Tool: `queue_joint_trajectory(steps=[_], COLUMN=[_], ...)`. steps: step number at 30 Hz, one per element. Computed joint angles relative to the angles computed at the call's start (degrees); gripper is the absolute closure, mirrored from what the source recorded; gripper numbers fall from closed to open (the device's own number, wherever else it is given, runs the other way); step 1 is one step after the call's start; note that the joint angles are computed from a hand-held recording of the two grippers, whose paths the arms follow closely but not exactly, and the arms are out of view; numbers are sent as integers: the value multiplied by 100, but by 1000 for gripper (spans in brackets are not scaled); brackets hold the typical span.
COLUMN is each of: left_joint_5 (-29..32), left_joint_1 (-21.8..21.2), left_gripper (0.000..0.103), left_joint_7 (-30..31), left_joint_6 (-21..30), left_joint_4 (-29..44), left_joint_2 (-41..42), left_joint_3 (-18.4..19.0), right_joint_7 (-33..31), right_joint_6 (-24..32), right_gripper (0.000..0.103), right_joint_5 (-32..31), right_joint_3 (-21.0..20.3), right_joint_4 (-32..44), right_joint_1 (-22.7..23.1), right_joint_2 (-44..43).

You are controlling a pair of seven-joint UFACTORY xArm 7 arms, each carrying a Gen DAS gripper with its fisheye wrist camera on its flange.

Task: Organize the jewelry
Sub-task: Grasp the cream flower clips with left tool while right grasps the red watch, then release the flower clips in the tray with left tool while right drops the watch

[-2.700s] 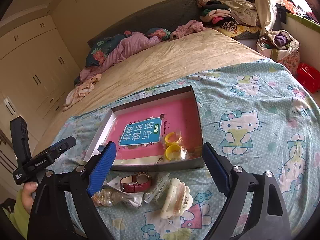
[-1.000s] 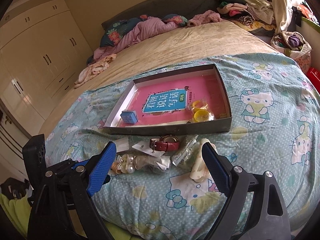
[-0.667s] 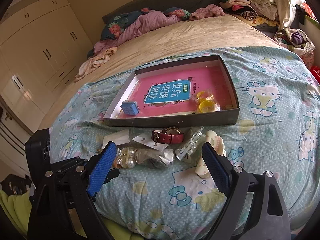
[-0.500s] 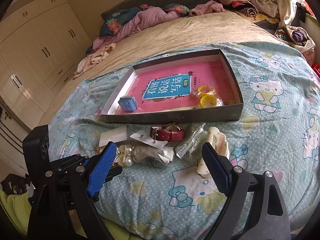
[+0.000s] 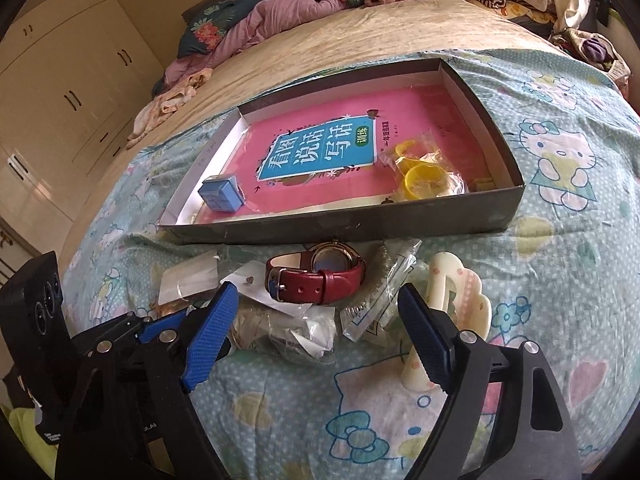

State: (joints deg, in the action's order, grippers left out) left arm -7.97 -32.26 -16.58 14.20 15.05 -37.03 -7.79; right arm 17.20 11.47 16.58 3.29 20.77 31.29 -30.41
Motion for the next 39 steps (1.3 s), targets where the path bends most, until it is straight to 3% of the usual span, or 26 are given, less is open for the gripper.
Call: queue_joint_trajectory(steps=[2,7,9,10,14,18,24,39], left_joint_5=[-9,-41,-53,-50,-25,-51,-98,-88], left_joint_1=[-14,-38,-46,-42,-17,-68,-144,-87], left_gripper=[65,65,65,65,65,66,78,80], left_joint_7=[16,47,65,71,62,77,119,155], left_joint_6=[-38,-145,-170,-180,-202,-205,-118,157], left_joint_4=[2,-1,9,9,-11,-37,-108,-158], left_joint_2=[40,121,153,160,153,89,-197,-909], left_joint_3=[27,86,111,106,67,116,173,199], right_joint_7=[-67,50,-46,-116,-18,-157,-50,314], right_joint_6=[-63,-235,-315,-312,-356,-628,-650,-483], right_gripper=[29,37,50,52,53,56,56,57], right_joint_5=[72,-62,27,64,-159,24,-118,-477], right_joint_3=[-103,103,-63,-138,149,-174,-187,-125], right_joint_4=[51,158,167,193,164,-48,-347,-691], right_joint_1=[88,-100,77,156,-70,306,280,40], right_joint_2=[133,362,403,446,436,214,-429,-1560])
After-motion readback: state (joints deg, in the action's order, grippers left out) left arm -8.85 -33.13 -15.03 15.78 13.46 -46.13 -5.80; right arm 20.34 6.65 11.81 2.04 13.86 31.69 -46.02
